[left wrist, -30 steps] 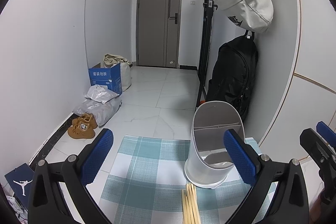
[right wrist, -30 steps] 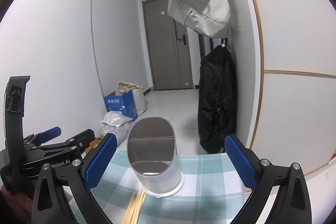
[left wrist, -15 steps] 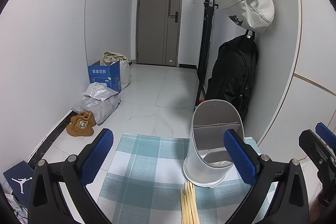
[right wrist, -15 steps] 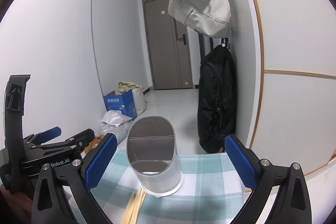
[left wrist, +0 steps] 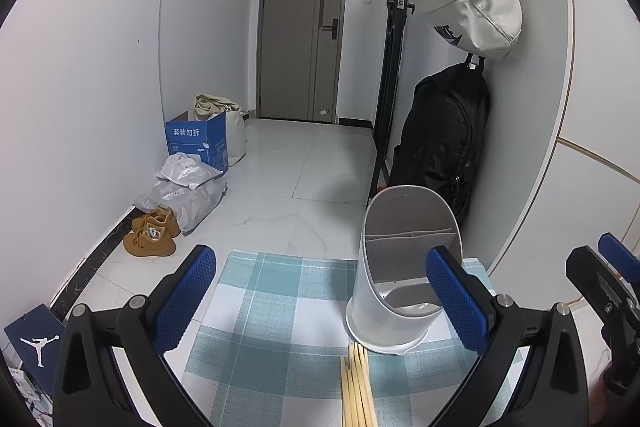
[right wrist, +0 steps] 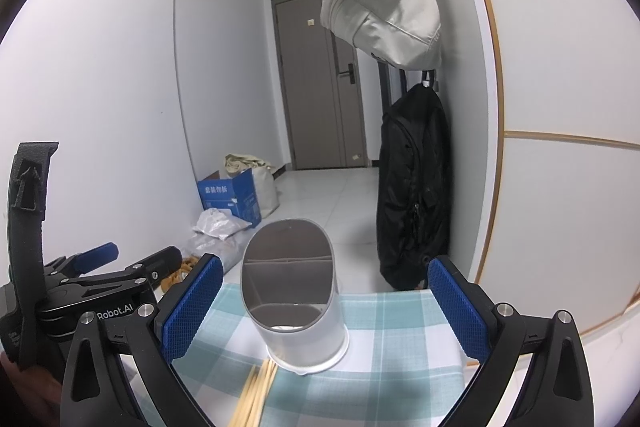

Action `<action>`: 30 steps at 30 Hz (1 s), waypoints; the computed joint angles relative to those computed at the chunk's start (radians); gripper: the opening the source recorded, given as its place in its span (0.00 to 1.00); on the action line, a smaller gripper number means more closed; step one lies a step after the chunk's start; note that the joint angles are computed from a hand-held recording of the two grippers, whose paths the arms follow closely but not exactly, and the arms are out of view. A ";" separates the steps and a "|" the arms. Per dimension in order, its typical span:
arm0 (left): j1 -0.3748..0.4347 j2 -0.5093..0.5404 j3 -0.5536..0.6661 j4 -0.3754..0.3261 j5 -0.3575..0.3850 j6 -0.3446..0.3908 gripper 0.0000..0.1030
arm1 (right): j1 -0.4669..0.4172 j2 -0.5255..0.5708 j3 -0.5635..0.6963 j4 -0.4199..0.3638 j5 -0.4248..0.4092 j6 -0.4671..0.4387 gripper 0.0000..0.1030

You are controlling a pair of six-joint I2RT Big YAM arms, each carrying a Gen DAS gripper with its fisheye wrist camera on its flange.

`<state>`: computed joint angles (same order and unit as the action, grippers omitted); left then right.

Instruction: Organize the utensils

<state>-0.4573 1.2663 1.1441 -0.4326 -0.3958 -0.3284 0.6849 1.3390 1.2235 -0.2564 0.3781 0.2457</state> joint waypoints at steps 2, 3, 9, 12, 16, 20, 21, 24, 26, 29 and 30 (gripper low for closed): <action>0.001 0.000 -0.001 -0.003 0.005 -0.003 0.99 | 0.000 0.001 0.001 -0.001 0.000 0.001 1.00; 0.001 0.000 0.000 -0.005 0.007 -0.005 0.99 | 0.000 0.001 0.001 -0.002 0.000 0.002 1.00; 0.004 0.003 0.004 -0.019 0.021 -0.016 0.99 | 0.003 0.003 0.002 -0.007 0.003 0.005 1.00; 0.008 0.005 0.008 -0.028 0.029 -0.020 0.99 | 0.003 0.004 0.002 -0.007 0.004 0.004 1.00; 0.012 0.012 0.016 -0.038 0.041 -0.021 0.99 | 0.003 0.005 -0.002 -0.010 0.002 0.005 1.00; 0.024 0.027 0.027 -0.068 0.092 -0.024 0.99 | 0.003 0.007 -0.003 -0.023 -0.007 0.008 1.00; 0.026 0.032 0.029 -0.077 0.099 -0.024 0.99 | 0.002 0.007 0.000 -0.032 -0.016 0.009 1.00; 0.043 0.060 0.044 -0.132 0.150 -0.024 0.99 | -0.002 0.015 0.006 -0.061 -0.045 0.016 1.00; 0.060 0.083 0.055 -0.181 0.191 -0.039 0.99 | -0.005 0.021 0.009 -0.083 -0.051 0.017 1.00; 0.089 0.127 0.072 -0.257 0.277 -0.056 0.99 | -0.017 0.032 0.017 -0.116 -0.067 0.017 1.00; 0.097 0.146 0.078 -0.284 0.305 -0.060 0.99 | -0.022 0.035 0.020 -0.127 -0.080 0.017 1.00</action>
<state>-0.3598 1.4124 1.2225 -0.7168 -0.0904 -0.3886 0.6630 1.3741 1.2434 -0.3829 0.2980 0.2628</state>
